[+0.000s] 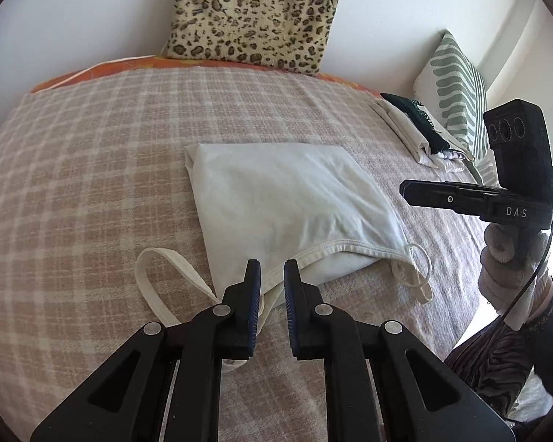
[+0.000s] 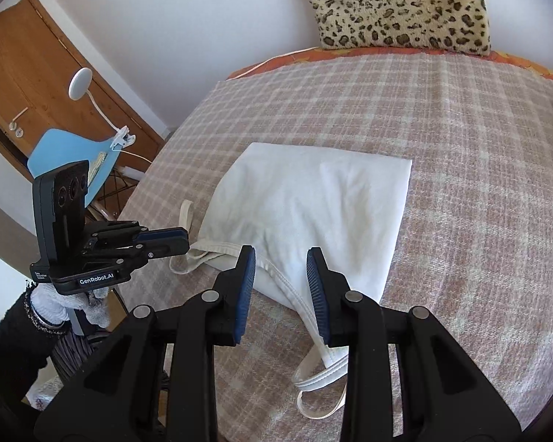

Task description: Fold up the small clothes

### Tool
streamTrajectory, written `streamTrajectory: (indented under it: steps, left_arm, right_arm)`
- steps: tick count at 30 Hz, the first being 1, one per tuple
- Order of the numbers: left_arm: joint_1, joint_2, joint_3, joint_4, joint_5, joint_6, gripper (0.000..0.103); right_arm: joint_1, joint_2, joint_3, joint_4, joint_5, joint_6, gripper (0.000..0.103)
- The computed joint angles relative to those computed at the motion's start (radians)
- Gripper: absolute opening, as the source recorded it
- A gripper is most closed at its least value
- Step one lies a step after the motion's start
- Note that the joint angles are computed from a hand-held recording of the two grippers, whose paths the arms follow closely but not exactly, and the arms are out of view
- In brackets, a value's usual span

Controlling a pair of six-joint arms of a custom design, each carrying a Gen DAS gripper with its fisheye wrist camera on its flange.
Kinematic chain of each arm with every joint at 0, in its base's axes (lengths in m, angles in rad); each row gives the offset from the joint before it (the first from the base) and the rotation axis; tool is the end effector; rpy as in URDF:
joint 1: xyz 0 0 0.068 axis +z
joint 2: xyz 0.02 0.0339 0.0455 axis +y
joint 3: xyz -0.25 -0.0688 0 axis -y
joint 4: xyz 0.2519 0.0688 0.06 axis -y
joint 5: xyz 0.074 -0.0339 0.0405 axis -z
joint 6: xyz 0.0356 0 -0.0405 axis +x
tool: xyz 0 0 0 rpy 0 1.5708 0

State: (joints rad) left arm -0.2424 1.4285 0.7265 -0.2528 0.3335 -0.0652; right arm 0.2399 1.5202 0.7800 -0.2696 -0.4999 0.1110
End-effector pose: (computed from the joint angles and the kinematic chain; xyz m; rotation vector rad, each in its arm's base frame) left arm 0.2669 -0.0780 0.1563 0.3589 2.5090 -0.5443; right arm 0.2774 0.0854 0.1485 -0.3544 2.5540 0.7757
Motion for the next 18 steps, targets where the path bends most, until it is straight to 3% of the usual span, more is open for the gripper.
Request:
streamTrajectory:
  steps: [3, 10, 14, 18]
  left_arm:
    - [-0.042, 0.041, 0.048, 0.029, -0.019, -0.020, 0.011]
    - [-0.124, 0.170, 0.111, 0.099, -0.008, -0.044, 0.011]
    - [-0.143, 0.216, 0.114, 0.084, -0.012, -0.029, 0.011]
    - [-0.110, 0.206, 0.071, 0.100, 0.044, -0.046, 0.011]
  right_arm:
    - [-0.069, 0.063, 0.051, 0.032, 0.011, 0.087, 0.034]
    - [-0.197, 0.343, 0.227, 0.060, -0.090, 0.201, 0.039]
    - [-0.159, 0.355, 0.247, 0.071, -0.041, 0.203, 0.039]
    - [-0.089, 0.320, 0.286, 0.046, -0.001, 0.157, 0.039]
